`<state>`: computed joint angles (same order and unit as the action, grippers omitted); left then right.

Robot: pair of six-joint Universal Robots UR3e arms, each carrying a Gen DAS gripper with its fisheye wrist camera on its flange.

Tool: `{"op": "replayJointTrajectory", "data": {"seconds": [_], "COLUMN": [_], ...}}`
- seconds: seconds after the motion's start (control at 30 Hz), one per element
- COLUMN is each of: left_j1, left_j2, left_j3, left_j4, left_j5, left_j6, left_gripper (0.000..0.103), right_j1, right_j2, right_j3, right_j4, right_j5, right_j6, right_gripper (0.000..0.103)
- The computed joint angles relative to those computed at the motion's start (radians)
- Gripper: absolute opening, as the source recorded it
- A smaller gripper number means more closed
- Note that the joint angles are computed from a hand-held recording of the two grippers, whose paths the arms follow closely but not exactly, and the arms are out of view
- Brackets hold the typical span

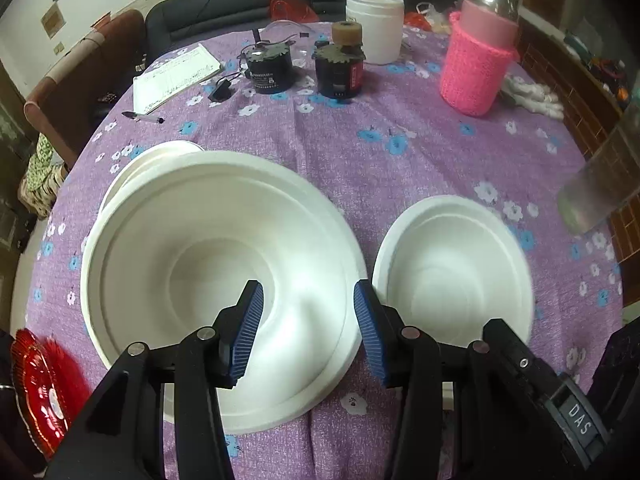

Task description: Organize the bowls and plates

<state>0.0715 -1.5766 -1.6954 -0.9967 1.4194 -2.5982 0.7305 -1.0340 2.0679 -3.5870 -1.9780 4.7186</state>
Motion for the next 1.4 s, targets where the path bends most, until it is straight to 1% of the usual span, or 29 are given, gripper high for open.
{"op": "replayJointTrajectory", "data": {"seconds": [0.13,0.17,0.2,0.23,0.27,0.33,0.4,0.43,0.5,0.63,0.77,0.93,1.03,1.1,1.13,1.17,1.2,1.23,1.3,1.4], "left_j1": [0.007,0.001,-0.003,-0.005,-0.003,0.002,0.003,0.007,0.02,0.029,0.036,0.056,0.089,0.105,0.11,0.104,0.087,0.065,0.038,-0.014], "left_j2": [-0.014,-0.018,-0.02,-0.023,-0.026,-0.038,-0.032,-0.026,-0.019,0.005,0.013,0.02,0.02,0.032,0.045,0.048,0.05,0.041,0.019,0.007], "left_j3": [0.009,0.012,0.015,0.021,0.031,0.066,0.079,0.084,0.101,0.096,0.103,0.121,0.151,0.147,0.13,0.119,0.104,0.099,0.1,0.065], "left_j4": [-0.011,-0.014,-0.017,-0.026,-0.045,-0.111,-0.15,-0.172,-0.227,-0.258,-0.283,-0.329,-0.38,-0.37,-0.349,-0.334,-0.317,-0.314,-0.348,-0.28], "left_j5": [0.004,0.013,0.019,0.02,0.013,-0.007,-0.026,-0.038,-0.065,-0.103,-0.137,-0.2,-0.251,-0.271,-0.284,-0.28,-0.266,-0.253,-0.261,-0.203], "left_j6": [-0.014,-0.015,-0.017,-0.02,-0.025,-0.033,-0.028,-0.019,-0.015,-0.014,-0.023,-0.025,-0.021,-0.03,-0.034,-0.036,-0.036,-0.033,-0.024,-0.049], "left_gripper": [0.045,0.045,0.045,0.045,0.045,0.045,0.045,0.045,0.045,0.045,0.045,0.045,0.045,0.045,0.05,0.06,0.061,0.061,0.061,0.061], "right_j1": [-0.003,0.002,0.006,0.009,0.016,0.025,0.028,0.03,0.031,0.022,0.016,0.024,0.035,0.045,0.046,0.045,0.043,0.039,0.036,0.041], "right_j2": [-0.001,-0.005,-0.013,-0.017,-0.026,-0.036,-0.05,-0.054,-0.072,-0.102,-0.156,-0.193,-0.197,-0.21,-0.211,-0.211,-0.21,-0.208,-0.203,-0.206], "right_j3": [0.025,0.022,0.013,0.006,-0.006,-0.013,-0.004,0.005,0.03,0.096,0.154,0.144,0.148,0.131,0.13,0.127,0.125,0.123,0.114,0.114], "right_j4": [-0.015,0.0,0.028,0.044,0.084,0.122,0.155,0.152,0.157,0.123,0.143,0.223,0.215,0.264,0.267,0.269,0.268,0.265,0.266,0.269], "right_j5": [-0.004,-0.015,-0.025,-0.029,-0.045,-0.069,-0.086,-0.092,-0.105,-0.094,-0.093,-0.104,-0.131,-0.148,-0.149,-0.144,-0.137,-0.125,-0.118,-0.127], "right_j6": [0.024,0.023,0.015,0.007,0.005,0.011,0.026,0.032,0.044,0.066,0.08,0.078,0.085,0.084,0.081,0.077,0.074,0.068,0.061,0.064], "right_gripper": [0.029,0.027,0.023,0.022,0.022,0.019,0.015,0.014,0.008,0.007,0.007,0.007,0.007,0.007,0.007,0.007,0.007,0.007,0.007,0.007]}}
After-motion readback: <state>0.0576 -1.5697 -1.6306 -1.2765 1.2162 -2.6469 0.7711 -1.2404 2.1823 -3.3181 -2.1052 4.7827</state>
